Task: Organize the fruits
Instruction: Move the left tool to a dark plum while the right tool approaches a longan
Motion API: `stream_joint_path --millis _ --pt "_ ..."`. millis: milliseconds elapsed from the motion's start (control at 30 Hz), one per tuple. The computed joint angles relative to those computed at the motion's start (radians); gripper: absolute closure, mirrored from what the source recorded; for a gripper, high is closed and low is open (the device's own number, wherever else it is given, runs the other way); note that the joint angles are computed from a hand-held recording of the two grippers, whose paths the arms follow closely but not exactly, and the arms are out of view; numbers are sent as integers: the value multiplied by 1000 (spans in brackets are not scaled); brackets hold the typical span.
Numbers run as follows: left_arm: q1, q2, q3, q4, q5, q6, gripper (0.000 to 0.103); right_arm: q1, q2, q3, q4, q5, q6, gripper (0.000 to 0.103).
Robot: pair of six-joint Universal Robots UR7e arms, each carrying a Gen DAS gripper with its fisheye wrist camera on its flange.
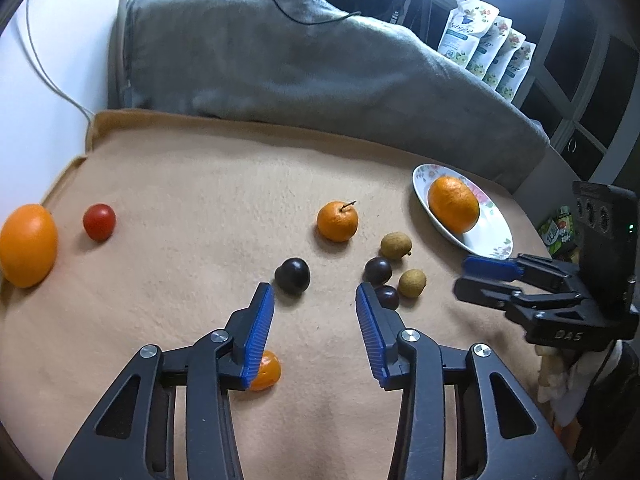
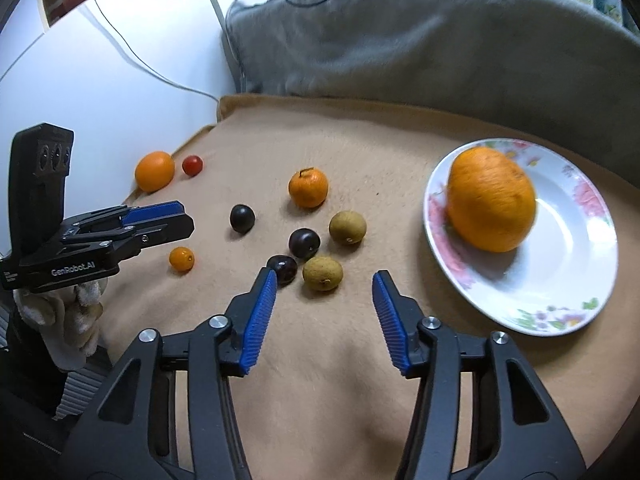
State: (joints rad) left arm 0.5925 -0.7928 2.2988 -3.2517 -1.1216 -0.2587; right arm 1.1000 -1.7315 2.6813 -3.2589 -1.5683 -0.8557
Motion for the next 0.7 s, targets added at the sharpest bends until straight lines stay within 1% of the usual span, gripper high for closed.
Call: stream_joint_path --millis 33,133,267,367,533,600,700 --pt "5 3 -4 1 -5 2 62 2 23 -8 -9 -8 9 54" --pt "23 9 -16 9 -21 2 64 -5 49 -27 2 -4 26 56" --pt "44 20 -42 37 -36 2 65 -4 75 -48 17 -7 43 61" --pt "57 30 -61 54 -44 11 65 1 87 -59 25 -12 47 61" --pt "68 45 -80 75 -51 20 65 15 119 -77 26 -29 54 62" --pt "72 51 -89 81 -53 23 65 16 128 -83 32 -33 57 65" --pt "75 58 -97 88 -52 27 65 23 145 -91 32 -41 63 66"
